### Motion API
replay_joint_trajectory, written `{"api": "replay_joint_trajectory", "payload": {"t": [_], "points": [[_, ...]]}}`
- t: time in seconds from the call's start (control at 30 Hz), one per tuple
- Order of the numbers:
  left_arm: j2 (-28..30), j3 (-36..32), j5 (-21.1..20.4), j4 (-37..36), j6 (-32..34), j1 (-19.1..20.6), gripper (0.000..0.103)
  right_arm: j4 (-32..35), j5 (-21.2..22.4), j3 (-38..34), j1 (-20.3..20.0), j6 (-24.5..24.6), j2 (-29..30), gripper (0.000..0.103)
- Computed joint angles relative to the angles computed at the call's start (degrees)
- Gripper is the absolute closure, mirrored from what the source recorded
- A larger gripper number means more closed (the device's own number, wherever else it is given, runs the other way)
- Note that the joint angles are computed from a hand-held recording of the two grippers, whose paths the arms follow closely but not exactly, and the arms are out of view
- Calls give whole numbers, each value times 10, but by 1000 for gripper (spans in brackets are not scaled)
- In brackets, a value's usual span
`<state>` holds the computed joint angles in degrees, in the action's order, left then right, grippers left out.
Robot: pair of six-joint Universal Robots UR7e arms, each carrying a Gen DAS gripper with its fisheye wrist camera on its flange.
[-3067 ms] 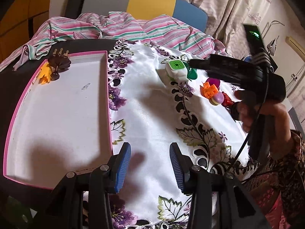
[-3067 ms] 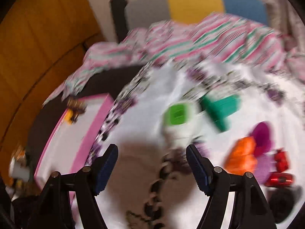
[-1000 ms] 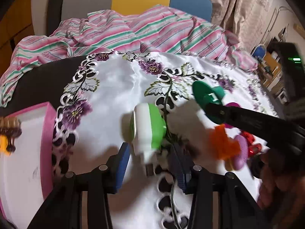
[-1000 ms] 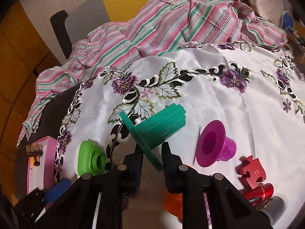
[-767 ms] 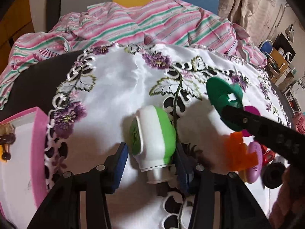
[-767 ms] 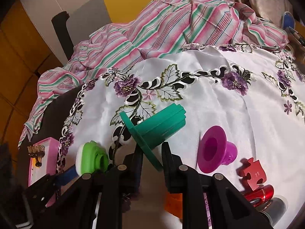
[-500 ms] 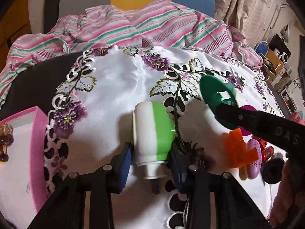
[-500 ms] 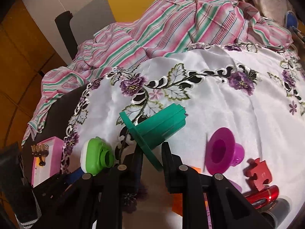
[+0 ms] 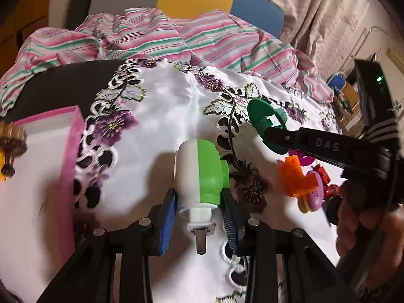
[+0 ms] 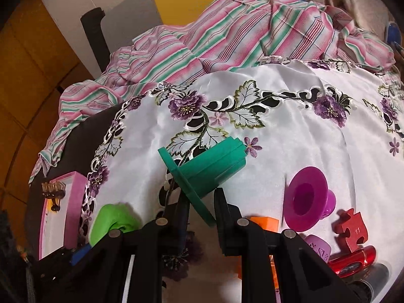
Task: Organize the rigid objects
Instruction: 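Carry the green-white plug into the pink tray and open the left gripper while the right holds the funnel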
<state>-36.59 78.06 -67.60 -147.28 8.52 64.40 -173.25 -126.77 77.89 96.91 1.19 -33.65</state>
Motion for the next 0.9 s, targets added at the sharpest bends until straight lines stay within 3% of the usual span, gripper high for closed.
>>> {"api": "replay_joint_trajectory", "payload": {"t": [0.53,0.9], "points": [[-99,94,-43,-72,-25,24,68,-30,-10,-5,10,-52,16,83],[-140,116,6,-117,-34,53,68,-55,7,3,18,-69,19,83]]}}
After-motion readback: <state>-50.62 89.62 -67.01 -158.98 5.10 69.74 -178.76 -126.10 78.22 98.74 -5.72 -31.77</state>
